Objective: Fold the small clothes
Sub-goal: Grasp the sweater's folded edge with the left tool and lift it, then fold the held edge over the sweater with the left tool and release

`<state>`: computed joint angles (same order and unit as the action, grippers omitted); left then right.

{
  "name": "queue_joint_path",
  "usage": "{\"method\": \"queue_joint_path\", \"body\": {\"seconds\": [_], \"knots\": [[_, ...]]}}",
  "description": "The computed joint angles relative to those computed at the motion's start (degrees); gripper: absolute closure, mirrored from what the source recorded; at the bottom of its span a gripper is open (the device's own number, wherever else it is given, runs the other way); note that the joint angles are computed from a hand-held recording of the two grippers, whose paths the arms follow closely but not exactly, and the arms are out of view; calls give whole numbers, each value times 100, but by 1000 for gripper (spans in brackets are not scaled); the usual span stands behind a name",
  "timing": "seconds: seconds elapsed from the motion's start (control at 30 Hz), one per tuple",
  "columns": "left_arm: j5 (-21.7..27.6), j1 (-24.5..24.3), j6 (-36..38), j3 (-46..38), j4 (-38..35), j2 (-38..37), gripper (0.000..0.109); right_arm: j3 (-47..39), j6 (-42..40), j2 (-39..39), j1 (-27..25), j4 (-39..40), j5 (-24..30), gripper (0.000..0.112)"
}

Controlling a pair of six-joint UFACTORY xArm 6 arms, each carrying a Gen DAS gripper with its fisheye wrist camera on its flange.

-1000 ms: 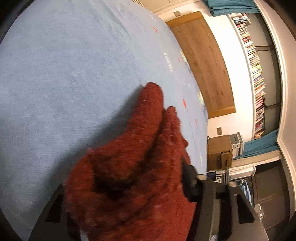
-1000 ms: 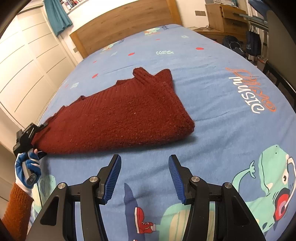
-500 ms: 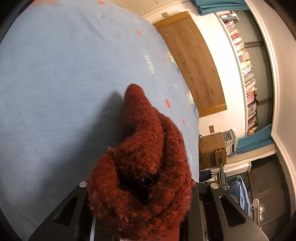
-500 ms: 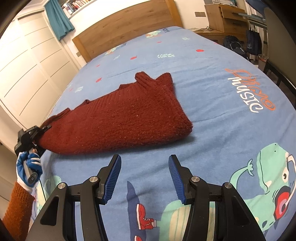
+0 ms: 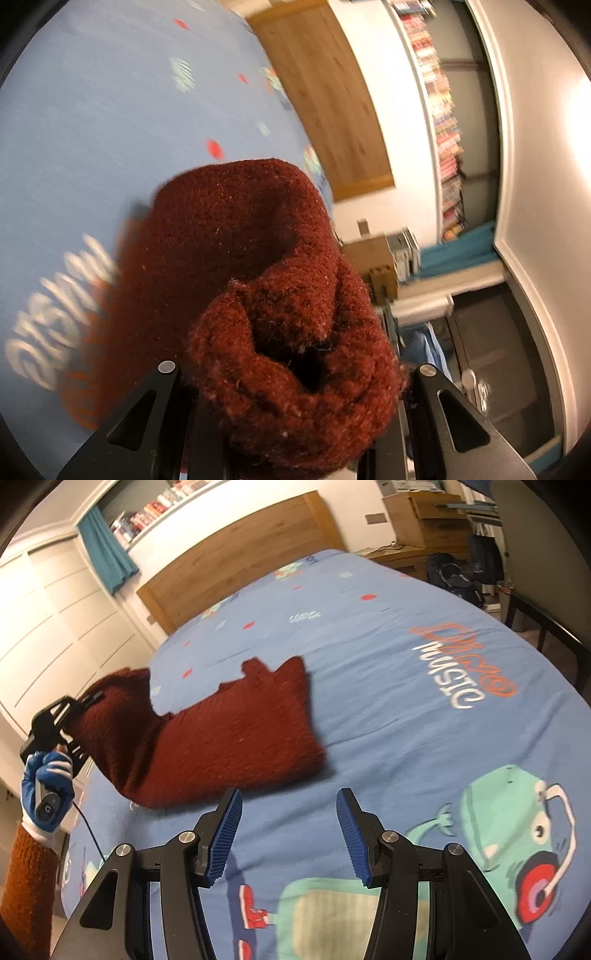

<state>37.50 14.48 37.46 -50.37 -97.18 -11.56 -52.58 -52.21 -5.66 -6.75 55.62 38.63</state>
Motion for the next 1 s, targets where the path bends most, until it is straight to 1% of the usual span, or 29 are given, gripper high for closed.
{"method": "queue_joint_path", "body": {"seconds": [0.03, 0.13, 0.17, 0.2, 0.27, 0.37, 0.43, 0.5, 0.57, 0.67, 0.73, 0.87, 0.97, 1.0], "knots": [[-65, -145, -18, -132, 20, 101, 90, -7, -19, -10, -99, 36, 44, 57], [-354, -861, 1, -454, 23, 426, 90, -52, -96, 0, -372, 125, 161, 57], [-418, -1014, -18, -563, 84, 540, 90, -62, -122, 5, -447, 139, 188, 57], [-571, -1294, -70, -683, 257, 689, 90, -76, -147, 18, -516, 147, 215, 57], [-775, -1672, -247, -803, 574, 872, 90, -107, -200, 39, -671, 161, 277, 57], [-1035, -2143, -486, -922, 976, 1147, 90, -125, -267, 51, -897, 199, 390, 57], [-1244, -2425, -772, -994, 1429, 1320, 90, -113, -307, 44, -1044, 206, 491, 57], [-1482, -2660, -1098, -895, 1930, 1331, 90, -97, -328, 42, -1159, 200, 572, 57], [-1709, -2872, -1606, -832, 2694, 1395, 90, -66, -360, 29, -1263, 211, 634, 57], [-2013, -3194, -2279, -618, 3471, 1313, 90, -24, -380, 1, -1398, 231, 738, 57], [-2090, -3306, -2539, -541, 3824, 1281, 90, -3, -387, 5, -1461, 232, 780, 57], [-2284, -3562, -3080, -493, 4293, 1301, 90, 31, -412, 9, -1534, 233, 847, 57], [-2307, -3631, -3523, -547, 4862, 1365, 90, 68, -435, -22, -1554, 245, 867, 57], [-2331, -3660, -3559, -519, 4927, 1395, 90, 73, -429, -18, -1555, 242, 863, 57]]}}
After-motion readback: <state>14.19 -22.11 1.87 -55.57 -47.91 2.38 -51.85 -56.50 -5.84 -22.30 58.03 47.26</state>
